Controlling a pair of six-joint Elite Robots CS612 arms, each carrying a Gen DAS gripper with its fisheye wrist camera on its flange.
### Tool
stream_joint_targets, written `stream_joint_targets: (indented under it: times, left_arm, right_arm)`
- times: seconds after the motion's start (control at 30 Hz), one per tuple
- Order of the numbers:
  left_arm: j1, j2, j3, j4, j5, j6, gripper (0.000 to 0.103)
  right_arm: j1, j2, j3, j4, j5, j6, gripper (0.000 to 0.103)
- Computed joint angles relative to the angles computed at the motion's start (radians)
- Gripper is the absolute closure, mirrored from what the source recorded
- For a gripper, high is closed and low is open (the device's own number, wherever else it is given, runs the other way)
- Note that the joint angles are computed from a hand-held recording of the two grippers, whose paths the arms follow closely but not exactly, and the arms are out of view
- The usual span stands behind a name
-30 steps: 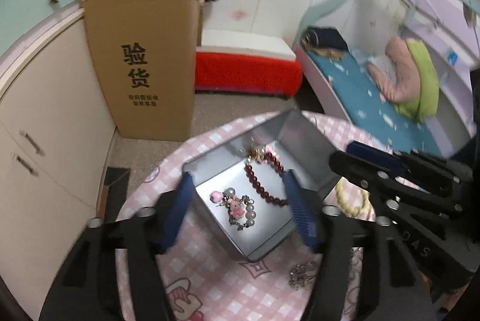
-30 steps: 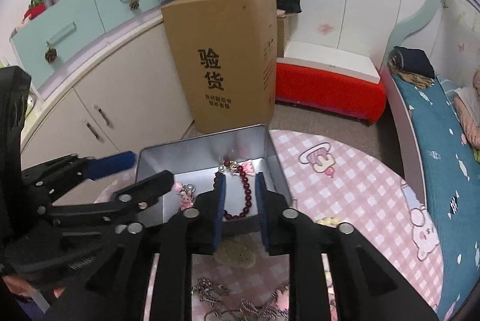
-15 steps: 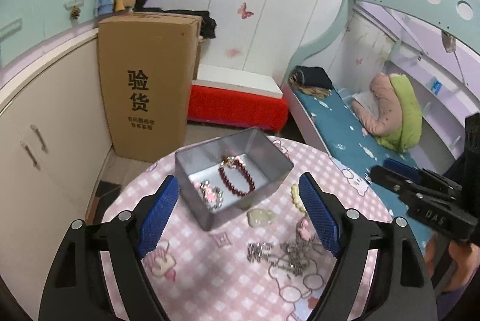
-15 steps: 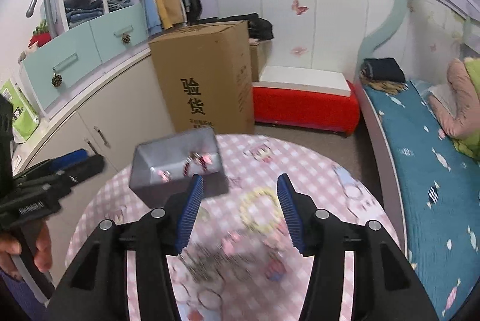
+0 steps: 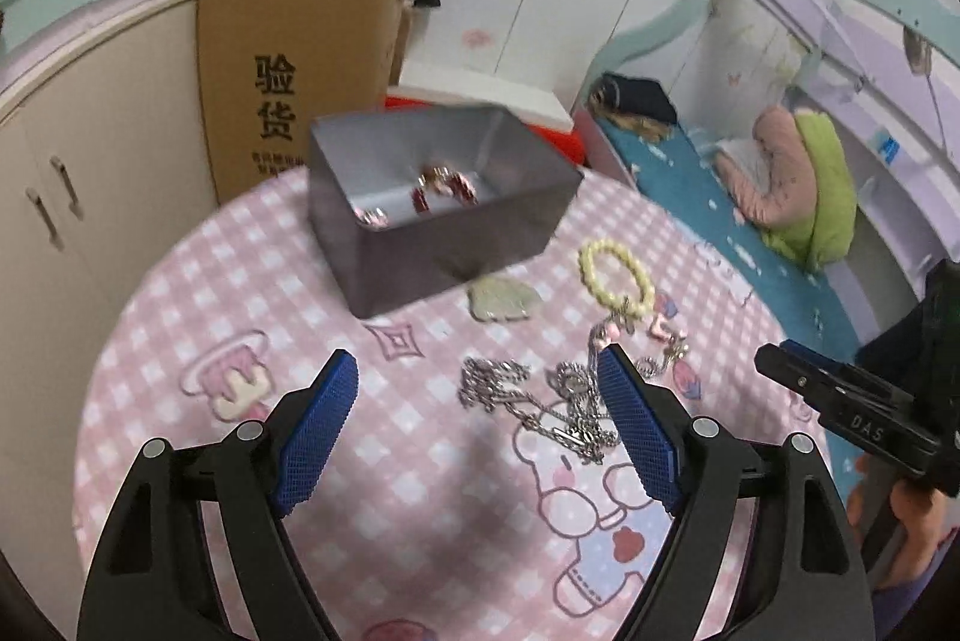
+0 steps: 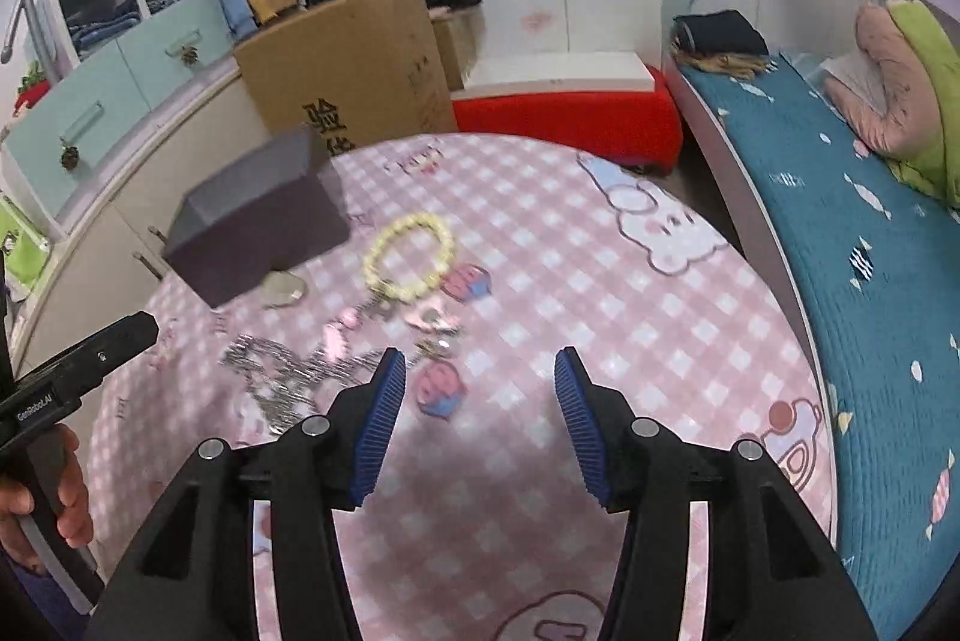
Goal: Organize jewelry
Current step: 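Withdraw both open tools from the box back over the jewelry, then lower the left tool onto the silver chains and close it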
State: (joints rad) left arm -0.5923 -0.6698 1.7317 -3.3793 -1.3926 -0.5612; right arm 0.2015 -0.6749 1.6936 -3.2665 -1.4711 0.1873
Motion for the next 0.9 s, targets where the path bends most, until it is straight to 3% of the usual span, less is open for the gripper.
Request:
stream_joint_targets:
  times: [0.4,0.77,0.9]
  left_arm:
    - [-0.014,0.051,-0.112,0.144,0.044,0.029,0.023]
    - [0.003,0.049,-0.069,0.112,0.025,-0.004,0.023]
    - [-0.008,0.061,-0.08,0.117,0.065,0.005,0.024]
  right_arm:
    - [-0.017,0.023,-0.02,0.034,0.035,-0.033,0.052]
    - [-0.014,0.037,-0.033,0.055,0.074,-0.068,0.052]
    - [-0.011,0.036,-0.034,0.064,0.078,-0.079,0.052]
